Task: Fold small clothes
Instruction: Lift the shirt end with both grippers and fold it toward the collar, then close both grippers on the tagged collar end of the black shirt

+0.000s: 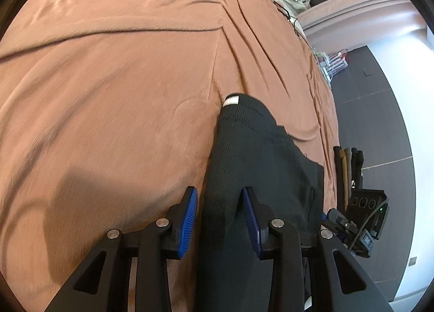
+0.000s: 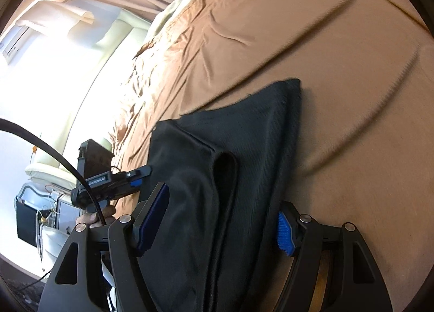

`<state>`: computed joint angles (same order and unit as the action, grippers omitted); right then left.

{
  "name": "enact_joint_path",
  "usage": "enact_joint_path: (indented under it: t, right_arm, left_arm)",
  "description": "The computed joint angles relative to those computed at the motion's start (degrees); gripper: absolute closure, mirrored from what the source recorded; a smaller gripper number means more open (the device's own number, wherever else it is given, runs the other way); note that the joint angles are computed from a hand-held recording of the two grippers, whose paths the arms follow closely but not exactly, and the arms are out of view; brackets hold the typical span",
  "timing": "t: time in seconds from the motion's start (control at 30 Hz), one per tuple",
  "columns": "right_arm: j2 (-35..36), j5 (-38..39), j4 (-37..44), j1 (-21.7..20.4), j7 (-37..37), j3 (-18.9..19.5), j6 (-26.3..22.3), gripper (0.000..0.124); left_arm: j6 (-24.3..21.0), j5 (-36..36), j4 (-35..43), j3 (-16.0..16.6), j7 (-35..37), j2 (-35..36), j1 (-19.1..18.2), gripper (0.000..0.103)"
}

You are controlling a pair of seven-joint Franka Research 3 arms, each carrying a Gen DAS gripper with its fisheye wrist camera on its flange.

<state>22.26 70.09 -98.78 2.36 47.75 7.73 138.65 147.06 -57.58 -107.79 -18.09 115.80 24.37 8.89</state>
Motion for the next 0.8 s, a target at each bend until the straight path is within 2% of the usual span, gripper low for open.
enact_joint_path:
  t: [0.23, 0.33, 0.43, 0.5, 0.57, 0.8]
  right_arm:
    - [4.32, -4.81, 5.71, 0.4, 2.31, 0.48, 0.0, 0.067]
    - [4.47, -6.78, 5.98, 0.47, 3.33, 0.57, 0.85, 0.079]
    - [3.83, -8.64, 5.12, 0.84, 4.42, 0.48, 2.39, 0.096]
    - [3.19, -10.9, 4.46, 1.58, 5.6, 0.18, 3.69, 0.112]
    - [2.53, -11.24, 3.88, 1.56, 5.72, 0.48, 4.18, 0.114]
    - [-1.12, -11.63, 1.07, 3.16, 5.1, 1.29, 7.6, 0.116]
  left_arm:
    - [-0.38, 2.84, 4.63, -0.43, -1.76, 3.34, 0.01, 0.067]
    - [0.11, 3.63, 5.83, -0.93, -2.4, 4.26, 0.26, 0.071]
    - [1.22, 5.01, 5.95, -1.15, -3.77, 4.48, 0.1, 0.083]
    - [1.8, 5.91, 5.69, -1.46, -4.19, 4.35, 0.15, 0.091]
    - [2.61, 5.46, 4.89, -2.21, -3.61, 3.73, 0.67, 0.098]
    - [4.42, 0.2, 0.65, -3.44, 1.32, -0.73, 1.82, 0.099]
